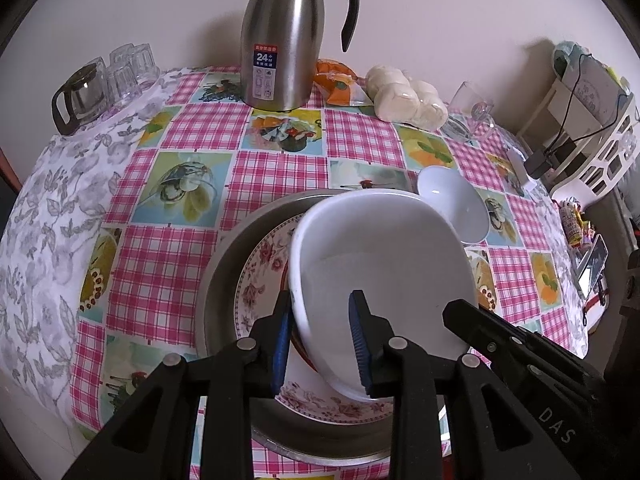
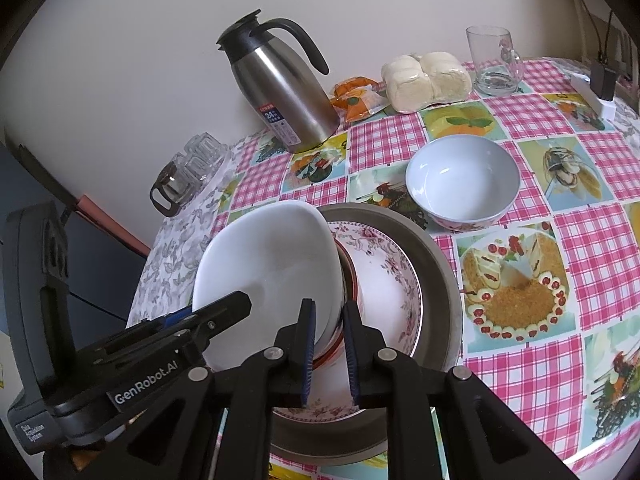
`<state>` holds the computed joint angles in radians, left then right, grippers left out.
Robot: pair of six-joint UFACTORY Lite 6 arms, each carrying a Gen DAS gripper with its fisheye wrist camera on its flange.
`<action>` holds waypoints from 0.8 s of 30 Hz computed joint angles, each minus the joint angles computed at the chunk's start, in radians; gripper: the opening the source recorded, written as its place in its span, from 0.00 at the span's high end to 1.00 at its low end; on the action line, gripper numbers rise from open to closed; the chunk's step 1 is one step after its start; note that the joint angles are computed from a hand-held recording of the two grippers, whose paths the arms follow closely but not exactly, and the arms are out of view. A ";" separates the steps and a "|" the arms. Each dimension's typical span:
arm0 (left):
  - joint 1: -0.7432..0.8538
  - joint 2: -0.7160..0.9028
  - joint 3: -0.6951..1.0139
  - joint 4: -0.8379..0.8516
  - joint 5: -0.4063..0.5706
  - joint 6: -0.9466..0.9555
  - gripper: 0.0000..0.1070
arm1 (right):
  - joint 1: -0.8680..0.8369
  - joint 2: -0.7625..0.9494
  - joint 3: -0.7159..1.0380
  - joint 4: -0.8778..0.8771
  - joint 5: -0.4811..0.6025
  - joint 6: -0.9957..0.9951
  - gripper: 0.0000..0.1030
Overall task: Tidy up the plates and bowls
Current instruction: 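Lower the white square bowl into the red-rimmed bowl, then open both tools to release the square bowl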
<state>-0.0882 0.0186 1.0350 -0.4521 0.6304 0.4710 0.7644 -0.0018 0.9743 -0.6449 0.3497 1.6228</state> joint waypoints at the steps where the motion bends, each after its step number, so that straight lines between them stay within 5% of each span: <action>1: 0.004 -0.004 0.000 -0.007 0.002 0.007 0.73 | 0.001 0.001 0.002 -0.001 0.003 -0.001 0.84; 14: 0.044 -0.036 -0.001 -0.077 0.017 0.065 0.72 | 0.012 0.000 0.002 -0.024 0.019 0.017 0.84; 18: 0.052 -0.055 -0.002 -0.059 0.002 0.041 0.54 | 0.035 0.000 0.023 -0.066 0.086 0.048 0.83; 24: 0.064 -0.065 0.003 0.025 -0.033 -0.057 0.37 | 0.046 -0.004 0.030 -0.090 0.169 0.074 0.45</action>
